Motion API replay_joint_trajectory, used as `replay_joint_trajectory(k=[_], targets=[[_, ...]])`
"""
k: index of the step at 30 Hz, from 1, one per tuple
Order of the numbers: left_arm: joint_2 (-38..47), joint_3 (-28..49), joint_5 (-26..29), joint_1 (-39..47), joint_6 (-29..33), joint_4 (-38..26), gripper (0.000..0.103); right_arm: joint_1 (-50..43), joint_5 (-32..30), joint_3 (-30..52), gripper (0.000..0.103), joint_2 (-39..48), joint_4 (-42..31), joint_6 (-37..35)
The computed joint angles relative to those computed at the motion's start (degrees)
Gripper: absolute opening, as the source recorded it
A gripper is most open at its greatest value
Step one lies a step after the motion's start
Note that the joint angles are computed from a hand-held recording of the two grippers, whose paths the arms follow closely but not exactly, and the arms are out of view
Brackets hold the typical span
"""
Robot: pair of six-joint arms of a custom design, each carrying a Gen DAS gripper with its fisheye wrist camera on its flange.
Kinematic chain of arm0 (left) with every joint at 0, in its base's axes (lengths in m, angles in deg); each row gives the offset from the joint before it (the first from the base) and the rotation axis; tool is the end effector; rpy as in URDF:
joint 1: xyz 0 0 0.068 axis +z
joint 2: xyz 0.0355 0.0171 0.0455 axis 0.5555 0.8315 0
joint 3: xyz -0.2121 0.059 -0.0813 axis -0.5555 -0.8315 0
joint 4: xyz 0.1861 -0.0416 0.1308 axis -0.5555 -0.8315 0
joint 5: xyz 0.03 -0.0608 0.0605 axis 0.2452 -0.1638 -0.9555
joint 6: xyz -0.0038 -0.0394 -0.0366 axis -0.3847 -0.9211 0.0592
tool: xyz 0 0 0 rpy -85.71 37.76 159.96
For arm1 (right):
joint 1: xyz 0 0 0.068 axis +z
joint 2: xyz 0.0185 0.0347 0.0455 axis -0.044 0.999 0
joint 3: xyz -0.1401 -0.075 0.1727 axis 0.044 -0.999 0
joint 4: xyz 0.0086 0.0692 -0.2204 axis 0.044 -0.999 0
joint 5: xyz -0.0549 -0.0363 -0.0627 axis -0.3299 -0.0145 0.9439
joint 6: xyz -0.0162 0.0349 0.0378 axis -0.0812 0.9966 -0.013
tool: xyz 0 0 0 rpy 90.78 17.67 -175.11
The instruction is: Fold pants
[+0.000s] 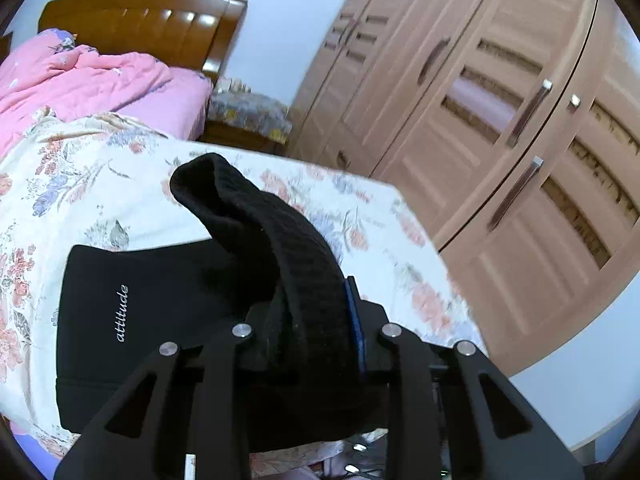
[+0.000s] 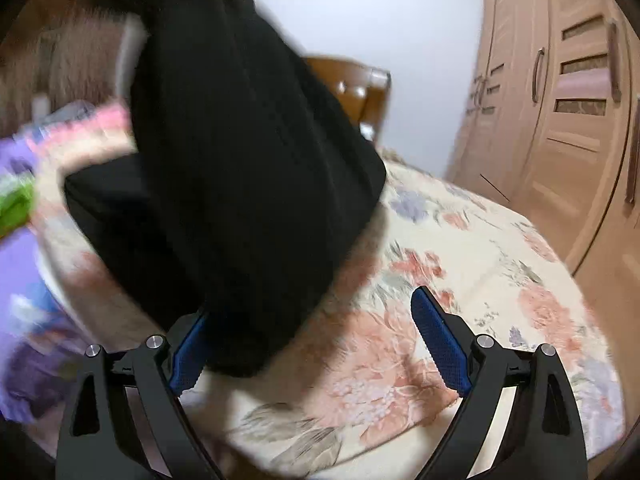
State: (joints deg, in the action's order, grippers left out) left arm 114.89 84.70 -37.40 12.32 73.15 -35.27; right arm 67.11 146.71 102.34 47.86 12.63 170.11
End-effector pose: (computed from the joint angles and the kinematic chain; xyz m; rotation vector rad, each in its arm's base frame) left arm 0.2901 -0.1389 0.2858 0.8457 2.2142 -1.0019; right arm 0.1094 0.2072 0.1248 0.1865 2.1243 -0.3636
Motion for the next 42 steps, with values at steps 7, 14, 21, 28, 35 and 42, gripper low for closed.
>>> replay_joint_trajectory(k=[7,14,21,28,35,42], targets=[[5.3,4.6,12.1,18.2,6.4,-5.3,0.025,2.6,7.4,21.7,0.089,14.0,-26.7,9.2],[29.6,0.6,15.9,30.5,8.4,5.6,0.025,-2.6,2.1,18.5,0.090,14.1,-8.0,-10.7],[21.6,-8.5,17.5,31.4,6.7,14.5,0.026,-3.4,0.5,17.0,0.092,13.1,-5.9,-11.7],[26.5,0.1,11.0,29.4,15.6,7.0,0.058,-3.8,-9.3,-4.0,0.092,-6.6,20.2,-27.5],[9.6,-13.4,-1.4,35.3,0.0,25.7,0.097,-7.5,-15.9,-19.5,0.092,-38.0,29.4,-38.7],[7.0,-6.0,-11.9,14.2,9.9,17.5,0.101,-36.9,-42.4,1.1,0.092,-15.1,42.6,-62.8]])
